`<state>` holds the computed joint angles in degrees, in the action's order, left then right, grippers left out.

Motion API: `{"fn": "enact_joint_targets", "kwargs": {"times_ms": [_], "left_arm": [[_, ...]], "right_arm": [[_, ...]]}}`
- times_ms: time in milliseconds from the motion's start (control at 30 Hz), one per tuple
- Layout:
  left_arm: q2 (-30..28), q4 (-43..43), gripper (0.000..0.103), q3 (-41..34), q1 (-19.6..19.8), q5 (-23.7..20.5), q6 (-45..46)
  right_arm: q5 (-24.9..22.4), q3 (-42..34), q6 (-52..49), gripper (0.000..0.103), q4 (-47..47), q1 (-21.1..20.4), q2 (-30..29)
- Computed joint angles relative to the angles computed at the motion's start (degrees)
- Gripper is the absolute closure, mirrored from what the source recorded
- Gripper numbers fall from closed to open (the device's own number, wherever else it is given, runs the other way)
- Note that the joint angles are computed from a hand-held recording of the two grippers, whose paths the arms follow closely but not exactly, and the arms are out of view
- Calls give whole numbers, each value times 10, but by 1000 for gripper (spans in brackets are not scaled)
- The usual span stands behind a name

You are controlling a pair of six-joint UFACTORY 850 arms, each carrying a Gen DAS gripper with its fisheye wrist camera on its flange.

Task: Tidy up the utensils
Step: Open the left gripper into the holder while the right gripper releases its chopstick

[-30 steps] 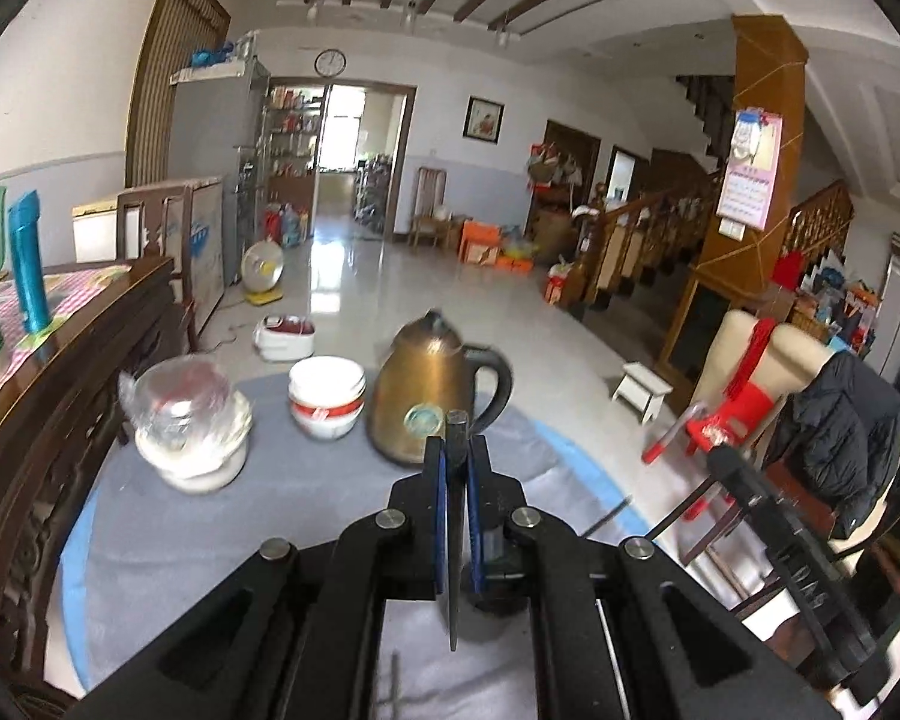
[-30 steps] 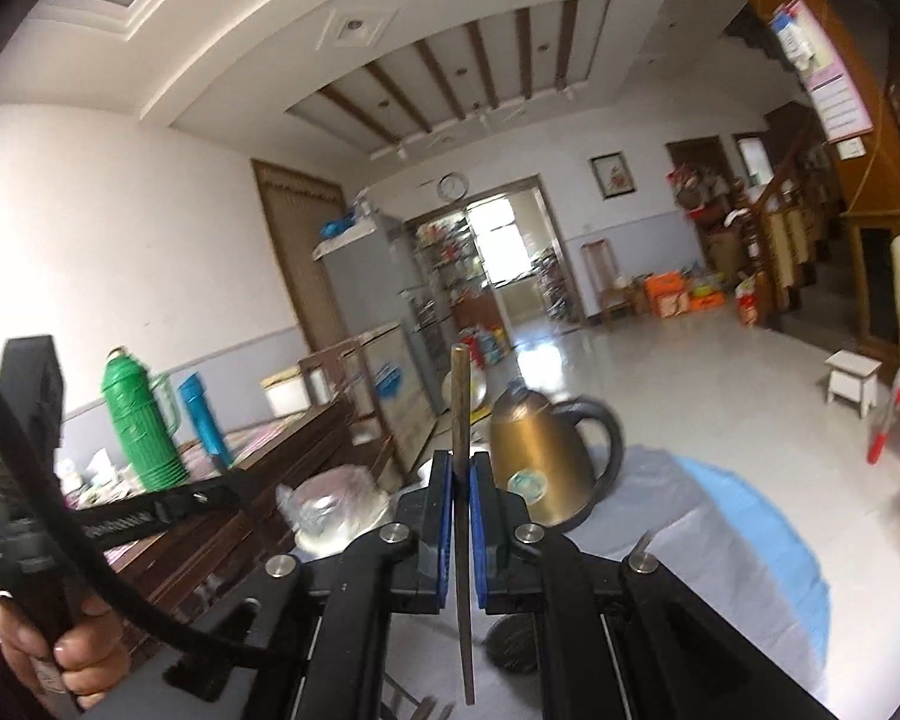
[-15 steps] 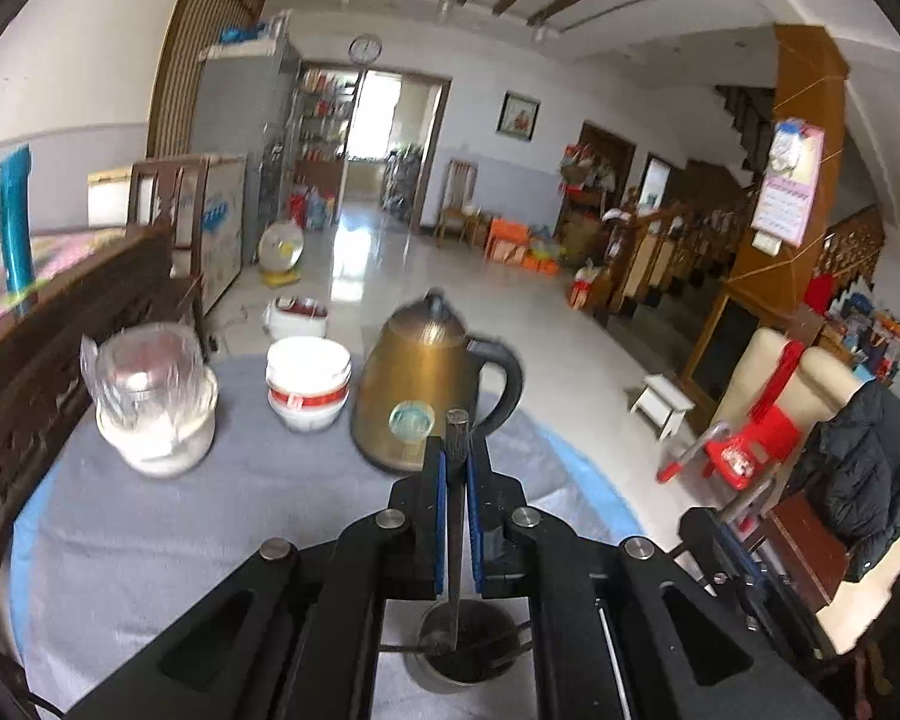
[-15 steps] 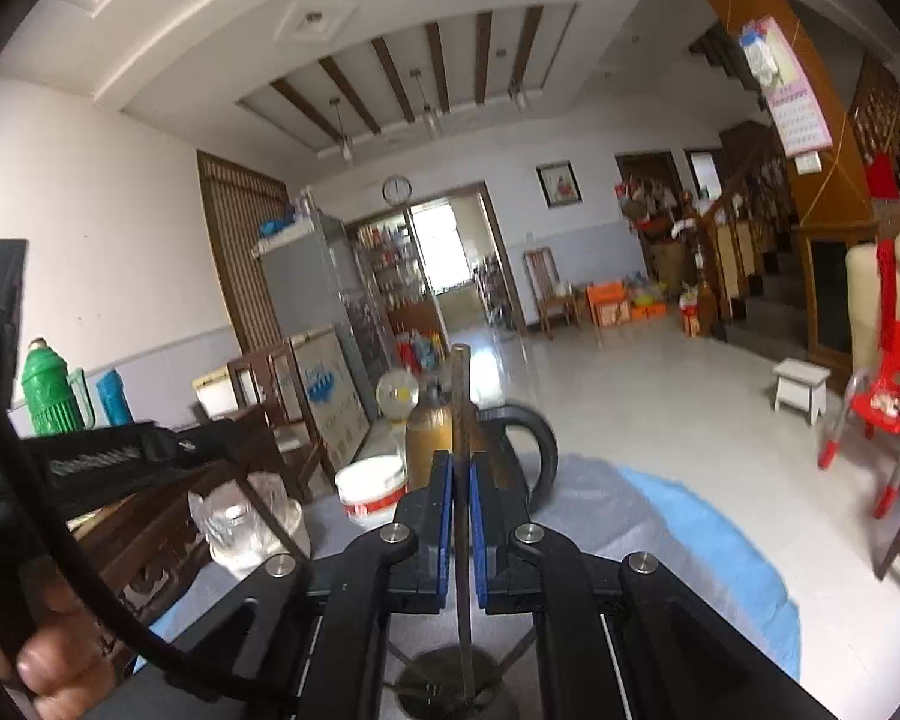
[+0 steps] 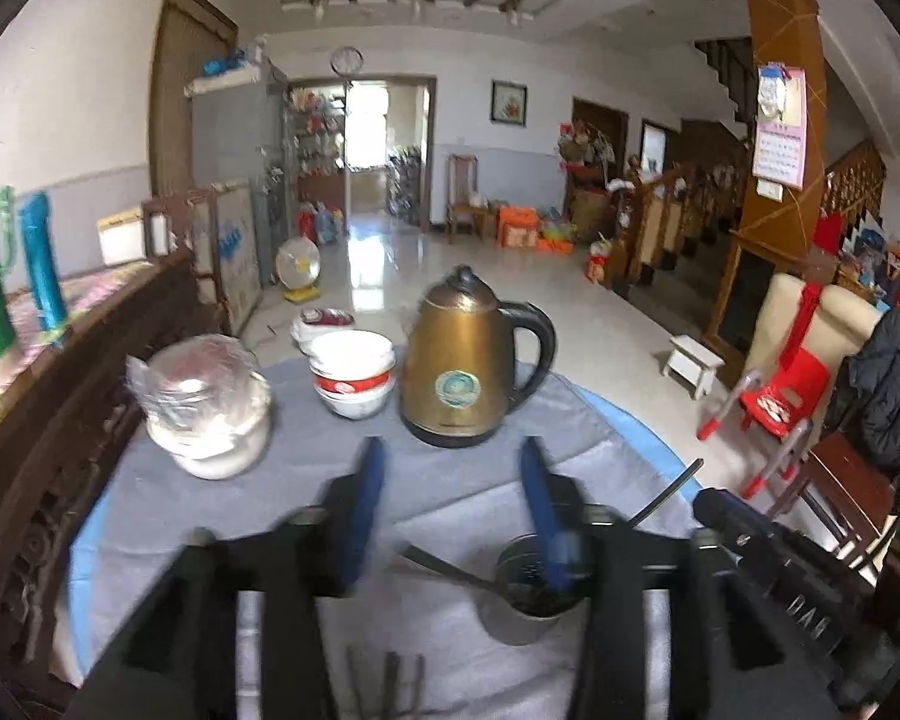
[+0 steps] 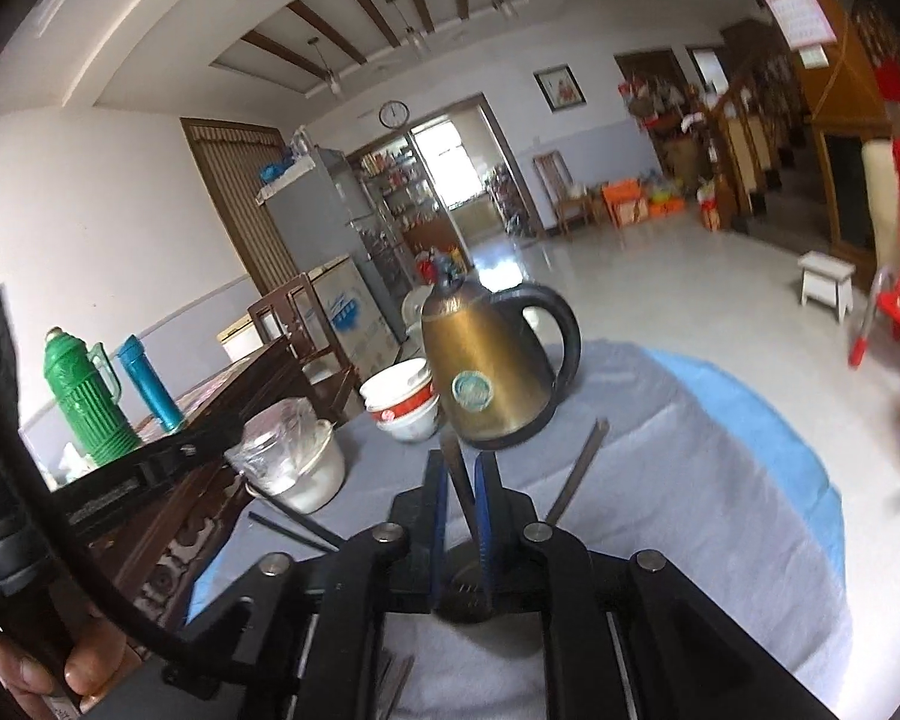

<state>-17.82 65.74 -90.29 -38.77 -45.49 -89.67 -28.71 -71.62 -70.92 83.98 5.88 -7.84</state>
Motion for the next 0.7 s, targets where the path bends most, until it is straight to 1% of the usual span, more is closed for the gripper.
{"fn": "enact_joint_targets", "kwargs": {"times_ms": [33, 67, 100, 133, 233, 267, 333, 400, 433, 500, 533, 600, 633, 700], "left_arm": [[18, 19, 51, 25, -6, -10, -18], [29, 26, 50, 38, -10, -19, -22], [40, 31, 46, 53, -13, -29, -26], [56, 39, 43, 76, -16, -44, -33], [87, 29, 43, 125, -17, -85, -43], [95, 21, 43, 137, -15, -87, -45], [115, -9, 42, 171, -4, -83, -48], [127, -49, 42, 199, 9, -78, -38], [129, -66, 42, 209, 12, -75, -35], [134, -109, 42, 233, 23, -55, -23], [134, -124, 42, 239, 27, -45, -17], [132, -170, 42, 258, 35, -16, 4], [130, -187, 42, 265, 38, -8, 14], [122, -211, 42, 275, 39, 0, 26]], "right_arm": [[-12, 8, -8, 78, 14, -6, 5], [-26, 21, -20, 64, 36, -14, 12], [-36, 32, -33, 41, 59, -20, 19], [-46, 47, -60, 34, 94, -27, 28], [-66, 87, -127, 35, 167, -42, 58], [-80, 102, -151, 35, 192, -47, 68], [-107, 132, -203, 40, 240, -54, 86], [-114, 155, -241, 43, 259, -50, 99], [-118, 161, -246, 44, 254, -47, 101], [-120, 166, -234, 53, 216, -36, 99], [-114, 169, -225, 55, 197, -29, 98], [-98, 172, -195, 64, 149, -11, 89], [-87, 168, -171, 64, 118, 0, 82], [-63, 149, -77, 64, 14, 25, 55]]}}
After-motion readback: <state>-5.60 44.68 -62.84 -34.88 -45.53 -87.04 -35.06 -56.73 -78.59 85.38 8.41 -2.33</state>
